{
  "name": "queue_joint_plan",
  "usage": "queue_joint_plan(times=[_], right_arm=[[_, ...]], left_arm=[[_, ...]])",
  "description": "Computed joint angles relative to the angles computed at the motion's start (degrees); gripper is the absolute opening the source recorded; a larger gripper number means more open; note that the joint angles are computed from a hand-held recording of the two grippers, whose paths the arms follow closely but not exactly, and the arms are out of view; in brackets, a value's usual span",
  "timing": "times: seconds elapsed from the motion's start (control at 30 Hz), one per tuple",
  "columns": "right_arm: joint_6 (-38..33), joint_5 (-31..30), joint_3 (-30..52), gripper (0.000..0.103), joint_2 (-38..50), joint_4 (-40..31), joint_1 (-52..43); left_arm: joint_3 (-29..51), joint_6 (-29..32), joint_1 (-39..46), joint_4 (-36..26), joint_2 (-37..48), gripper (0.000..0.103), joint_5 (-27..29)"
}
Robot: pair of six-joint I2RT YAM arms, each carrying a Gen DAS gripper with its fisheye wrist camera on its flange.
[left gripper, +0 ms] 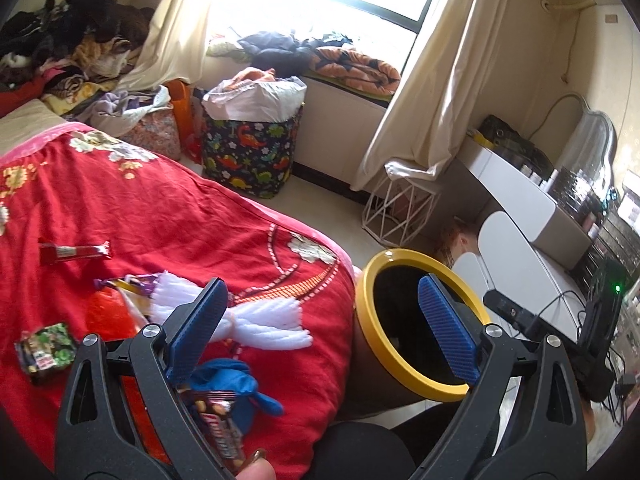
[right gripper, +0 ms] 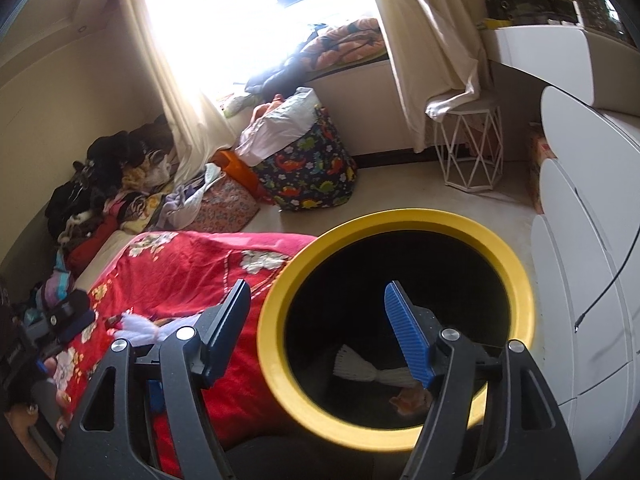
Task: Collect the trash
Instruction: 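Move both open tools back over the bed toward remaining trash, then grasp the red mesh bag with left tool while right grasps chocolate wrapper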
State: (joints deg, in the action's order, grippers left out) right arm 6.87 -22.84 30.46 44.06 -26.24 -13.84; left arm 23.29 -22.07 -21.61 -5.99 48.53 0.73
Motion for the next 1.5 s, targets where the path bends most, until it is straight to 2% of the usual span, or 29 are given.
queue_joint_plan(times=[0.2, 0.53, 0.97, 1.07, 1.27, 1.33, 1.5], right_arm=[[1.55, 2.49, -0.08, 0.067, -1.43, -0.38, 6.31], [5.14, 8.42, -0.42, 0.067, -3.17, -0.61, 19.18], [10.85, 17.05, -0.30, 0.067, -0.35, 1.14, 40.06], [13.00, 16.59, -0.26, 0.067, 1.47, 1.85, 43.47], [15.91, 18.38, 0.17, 0.065, 6.79, 4.14, 52.81], [16.45, 18.06, 0.33, 0.059, 8.98, 5.13, 54.60], [18.19, 17.11, 1.40, 0.050, 15.70, 7.03, 58.44]], left_arm=[[-0.37, 0.79, 5.00, -2.62, -3.87, 0.088, 2.17], [-1.11, 4.10, 19.97, -7.21, -9.73, 0.088, 10.92], [-2.59, 10.61, 37.61, -10.90, -10.15, 0.088, 21.19], [-2.85, 12.93, 41.88, -12.40, -9.27, 0.088, 23.56], [-3.83, 18.14, 50.87, -14.27, -5.82, 0.077, 29.24], [-4.03, 19.99, 52.94, -15.26, -4.53, 0.070, 30.92], [-3.97, 24.02, 55.47, -16.76, 1.57, 0.063, 35.81]])
